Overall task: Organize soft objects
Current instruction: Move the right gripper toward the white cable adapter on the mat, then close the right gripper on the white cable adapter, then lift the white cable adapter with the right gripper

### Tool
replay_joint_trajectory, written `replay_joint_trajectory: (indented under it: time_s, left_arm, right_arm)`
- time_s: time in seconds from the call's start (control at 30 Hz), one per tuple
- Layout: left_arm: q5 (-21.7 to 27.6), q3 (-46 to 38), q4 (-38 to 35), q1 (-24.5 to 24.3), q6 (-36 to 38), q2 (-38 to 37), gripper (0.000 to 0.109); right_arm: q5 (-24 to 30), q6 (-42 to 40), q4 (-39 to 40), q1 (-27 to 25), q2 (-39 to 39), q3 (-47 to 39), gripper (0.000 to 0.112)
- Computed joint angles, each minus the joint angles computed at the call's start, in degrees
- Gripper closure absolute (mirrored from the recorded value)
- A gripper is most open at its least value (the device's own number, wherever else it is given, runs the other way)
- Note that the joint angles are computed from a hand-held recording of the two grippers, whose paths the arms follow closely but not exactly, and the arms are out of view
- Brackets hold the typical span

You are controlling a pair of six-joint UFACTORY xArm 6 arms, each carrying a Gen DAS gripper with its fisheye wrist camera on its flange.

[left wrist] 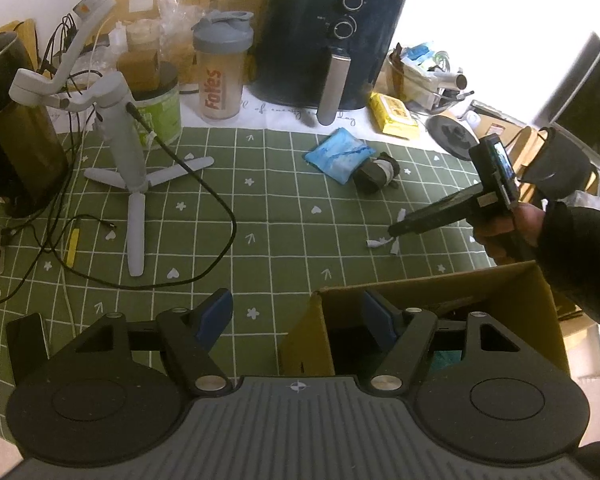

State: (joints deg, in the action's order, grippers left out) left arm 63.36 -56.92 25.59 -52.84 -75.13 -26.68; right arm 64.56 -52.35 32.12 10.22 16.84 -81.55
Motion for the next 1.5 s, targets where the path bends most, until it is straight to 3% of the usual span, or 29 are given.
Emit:
replay_joint_trajectory:
  time_s: [0.17, 0.23, 0.33, 0.43, 0.77, 1.13, 1.23, 1.5]
  left_arm:
    - [-0.23, -0.21, -0.25, 0.13, 0.6, 0.34, 0.038]
    - [-0.35, -0.27, -0.48, 0.35, 1.01, 0.48, 0.038]
    - [-0.8, -0.24, -0.51, 0.55, 1.4, 0.54, 0.038]
    - [-1.34, -0.28, -0.53, 0.86, 1.97, 0.69, 0.038]
    - [-2.67, -0.55, -0.06, 1.75, 3.54, 0.98, 0.038]
    - [-4.31, -1.35, -0.33, 3.36, 7.06, 1.85, 0.038]
    - [-5.03, -1.83, -0.05, 4.03, 8.82, 2.28, 0.038]
    - [-8.76, -3.37, -0.55, 6.74, 15.73, 4.37, 0.038]
  right_arm:
    - [-8.37, -4.83, -1.64, 2.66, -3.03, 5.24, 0.066]
    - [-12.2, -8.12, -2.76, 3.73, -4.67, 7.98, 0.077]
    - [-10.84, -10.62, -3.57, 3.75, -4.98, 7.78, 0.097]
    - [-10.0, -12.23, -5.35, 3.5, -5.07, 7.42, 0.106]
    - [-3.63, -5.97, -7.93, 0.45, -3.43, 3.92, 0.1]
    - [-6.07, -1.54, -12.64, 1.91, -6.18, 7.39, 0.099]
    - [-5.46, -0.24, -13.75, 1.95, -5.92, 6.85, 0.106]
    - [-6.19, -0.24, -10.07, 0.03, -8.64, 9.28, 0.109]
